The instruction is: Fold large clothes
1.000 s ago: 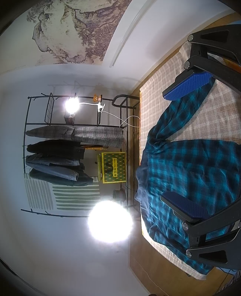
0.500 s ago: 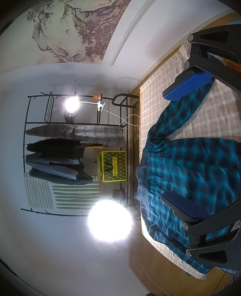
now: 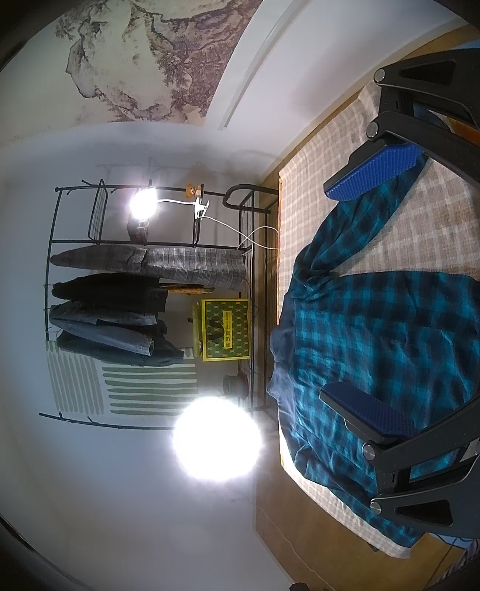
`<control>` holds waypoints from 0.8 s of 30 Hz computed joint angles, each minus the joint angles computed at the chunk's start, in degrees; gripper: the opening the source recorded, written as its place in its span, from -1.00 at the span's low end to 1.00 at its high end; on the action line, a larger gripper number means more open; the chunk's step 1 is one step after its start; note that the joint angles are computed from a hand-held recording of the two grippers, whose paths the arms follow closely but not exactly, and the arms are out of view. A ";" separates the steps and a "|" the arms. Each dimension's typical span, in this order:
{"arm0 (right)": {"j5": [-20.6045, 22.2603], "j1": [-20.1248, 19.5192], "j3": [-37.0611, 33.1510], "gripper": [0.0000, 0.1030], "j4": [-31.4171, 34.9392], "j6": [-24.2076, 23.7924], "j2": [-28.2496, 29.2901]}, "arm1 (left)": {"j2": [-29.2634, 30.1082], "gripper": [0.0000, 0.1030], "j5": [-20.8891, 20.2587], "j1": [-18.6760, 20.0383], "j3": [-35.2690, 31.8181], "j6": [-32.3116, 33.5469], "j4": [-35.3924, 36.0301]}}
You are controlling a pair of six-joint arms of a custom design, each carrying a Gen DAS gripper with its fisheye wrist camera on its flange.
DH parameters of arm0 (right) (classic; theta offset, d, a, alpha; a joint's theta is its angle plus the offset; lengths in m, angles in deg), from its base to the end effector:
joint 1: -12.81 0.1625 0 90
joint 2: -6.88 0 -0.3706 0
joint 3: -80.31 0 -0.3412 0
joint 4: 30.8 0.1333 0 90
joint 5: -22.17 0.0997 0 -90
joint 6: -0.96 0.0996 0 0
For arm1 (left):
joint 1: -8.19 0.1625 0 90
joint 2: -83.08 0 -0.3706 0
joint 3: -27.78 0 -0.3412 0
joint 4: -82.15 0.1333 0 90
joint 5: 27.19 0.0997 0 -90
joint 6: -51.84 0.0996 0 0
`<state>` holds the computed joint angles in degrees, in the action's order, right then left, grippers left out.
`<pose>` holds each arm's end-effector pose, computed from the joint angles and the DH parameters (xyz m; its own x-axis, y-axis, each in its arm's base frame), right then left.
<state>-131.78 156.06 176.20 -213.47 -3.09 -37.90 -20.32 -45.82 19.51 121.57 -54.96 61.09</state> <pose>0.4917 -0.3125 0.1914 -0.6961 -0.0269 0.7174 -0.6503 0.4469 -0.6143 -0.2240 -0.2770 0.4780 -0.6917 -0.2326 -0.6837 0.5605 0.4241 -0.7113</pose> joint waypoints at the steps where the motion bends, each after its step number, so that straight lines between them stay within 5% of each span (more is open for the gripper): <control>1: 0.25 -0.02 -0.07 0.94 -0.11 0.03 0.20 | -0.22 1.00 0.29 0.51 0.21 0.53 -0.48; 16: 3.56 -1.07 -4.49 0.95 -0.96 -2.80 4.29 | 0.25 1.00 1.44 3.53 -0.84 -1.42 2.49; 22: 5.57 -2.03 -7.91 0.95 -0.58 -4.26 7.05 | -1.71 0.96 3.37 7.62 -0.92 1.81 0.31; 24: 7.23 -2.60 -9.38 0.95 -0.65 -5.04 8.26 | -5.24 0.88 5.00 9.37 1.54 9.08 -7.28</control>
